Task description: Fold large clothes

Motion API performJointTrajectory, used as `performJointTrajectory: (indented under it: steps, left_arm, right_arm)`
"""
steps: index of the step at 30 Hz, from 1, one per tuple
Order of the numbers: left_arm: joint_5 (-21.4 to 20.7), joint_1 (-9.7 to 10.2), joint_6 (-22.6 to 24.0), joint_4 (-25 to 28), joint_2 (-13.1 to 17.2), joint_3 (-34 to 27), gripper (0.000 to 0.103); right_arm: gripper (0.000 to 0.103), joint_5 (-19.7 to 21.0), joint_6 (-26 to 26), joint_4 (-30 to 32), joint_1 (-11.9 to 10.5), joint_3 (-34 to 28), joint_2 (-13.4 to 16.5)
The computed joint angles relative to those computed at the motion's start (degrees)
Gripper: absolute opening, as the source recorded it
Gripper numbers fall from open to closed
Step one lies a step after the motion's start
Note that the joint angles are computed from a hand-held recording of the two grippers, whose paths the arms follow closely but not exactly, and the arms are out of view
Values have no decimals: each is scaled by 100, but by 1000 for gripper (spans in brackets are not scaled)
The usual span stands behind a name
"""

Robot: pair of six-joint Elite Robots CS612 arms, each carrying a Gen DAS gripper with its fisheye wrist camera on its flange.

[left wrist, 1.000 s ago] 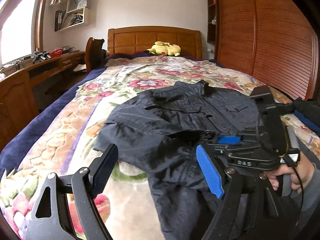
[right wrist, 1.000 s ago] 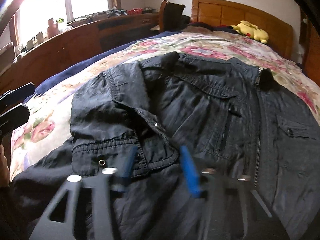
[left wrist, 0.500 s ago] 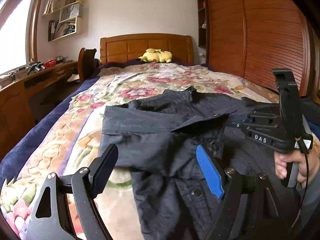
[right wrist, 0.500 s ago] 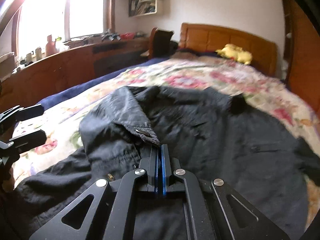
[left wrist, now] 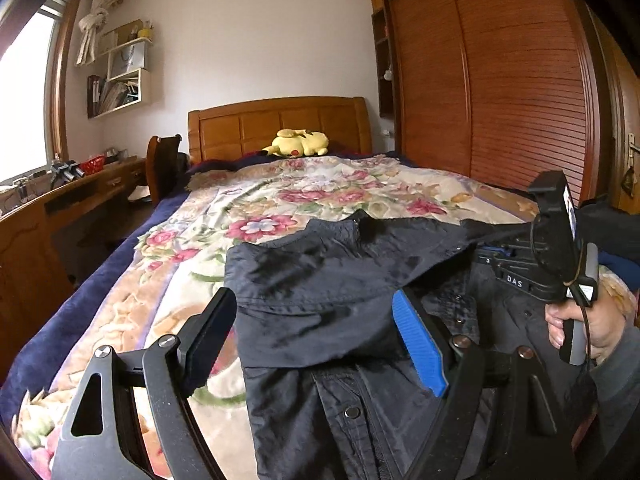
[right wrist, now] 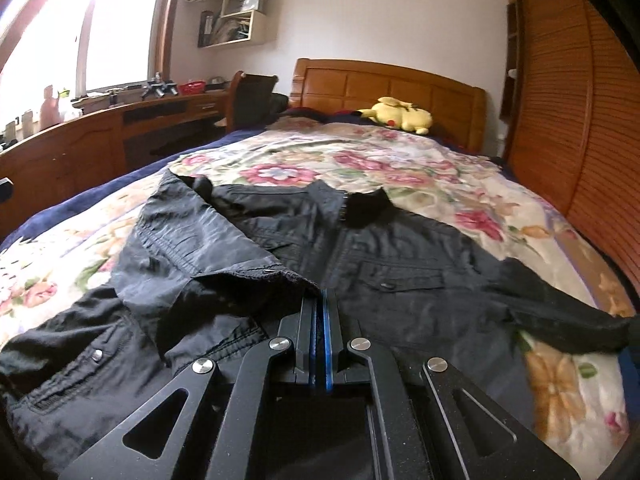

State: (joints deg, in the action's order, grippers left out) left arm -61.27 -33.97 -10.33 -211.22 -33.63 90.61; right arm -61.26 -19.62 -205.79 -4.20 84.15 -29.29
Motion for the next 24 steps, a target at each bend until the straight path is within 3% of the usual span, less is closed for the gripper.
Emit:
performJointTrajectory:
  steps: [12, 24]
  left_arm:
    - [-587, 62, -275, 406, 184, -318, 81]
    - [-818, 46, -371, 740, 375, -617, 81]
  right_arm:
    - [2, -890, 49, -470, 76, 112, -50]
    - [2, -1454, 367, -191, -3, 12, -37]
